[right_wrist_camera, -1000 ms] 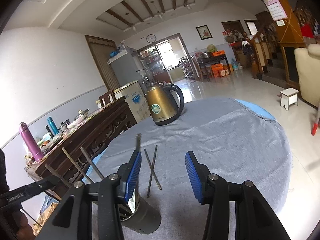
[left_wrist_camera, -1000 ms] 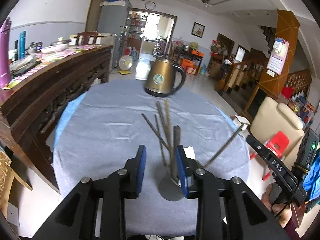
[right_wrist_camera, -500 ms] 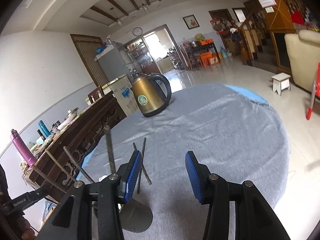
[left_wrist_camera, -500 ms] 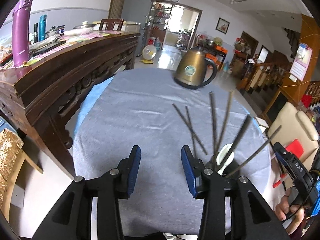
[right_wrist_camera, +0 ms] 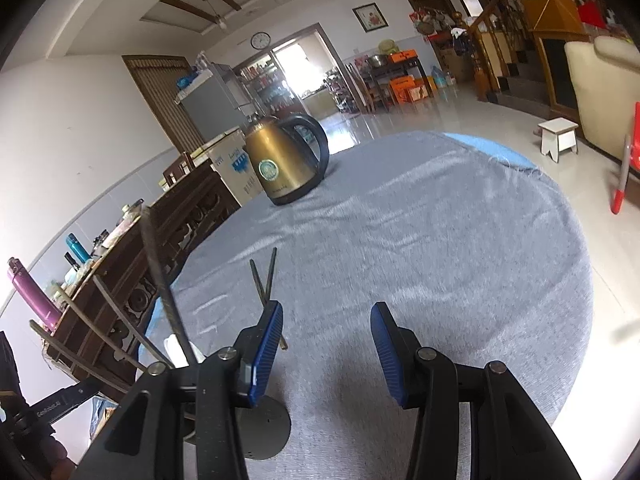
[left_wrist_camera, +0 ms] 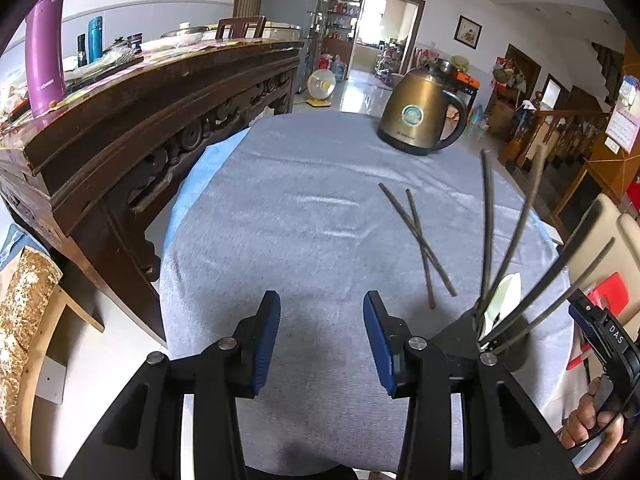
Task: Organize utensils
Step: 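Move both open grippers back toward the last two chopsticks on the cloth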
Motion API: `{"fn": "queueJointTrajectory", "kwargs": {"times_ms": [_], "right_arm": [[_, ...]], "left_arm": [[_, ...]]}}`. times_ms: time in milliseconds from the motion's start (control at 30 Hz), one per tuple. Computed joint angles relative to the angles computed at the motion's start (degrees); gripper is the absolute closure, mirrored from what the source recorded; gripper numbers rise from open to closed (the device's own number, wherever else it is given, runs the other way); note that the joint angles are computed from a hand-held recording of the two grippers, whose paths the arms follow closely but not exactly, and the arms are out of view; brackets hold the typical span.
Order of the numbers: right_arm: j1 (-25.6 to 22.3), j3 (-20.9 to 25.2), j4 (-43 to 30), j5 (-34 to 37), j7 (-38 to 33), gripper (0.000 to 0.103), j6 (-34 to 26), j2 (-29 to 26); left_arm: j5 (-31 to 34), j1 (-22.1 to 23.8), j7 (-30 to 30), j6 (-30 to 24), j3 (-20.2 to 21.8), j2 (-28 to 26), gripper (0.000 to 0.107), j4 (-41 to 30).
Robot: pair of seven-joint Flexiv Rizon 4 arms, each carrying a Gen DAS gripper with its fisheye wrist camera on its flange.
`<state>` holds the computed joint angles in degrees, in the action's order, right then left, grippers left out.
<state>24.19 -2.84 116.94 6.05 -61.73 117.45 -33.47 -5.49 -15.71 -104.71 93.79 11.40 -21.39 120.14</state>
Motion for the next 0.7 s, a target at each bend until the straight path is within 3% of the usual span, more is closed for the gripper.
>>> {"fn": "queueJointTrajectory", "kwargs": {"times_ms": [700], "right_arm": [[-8.86,6.04,-3.67,-9.11,7.40,0.054,-4.45,-4.90]], "left_arm": [[2.44,1.51,-3.04,-7.34,0.12,-5.01,0.063,-5.86]]}}
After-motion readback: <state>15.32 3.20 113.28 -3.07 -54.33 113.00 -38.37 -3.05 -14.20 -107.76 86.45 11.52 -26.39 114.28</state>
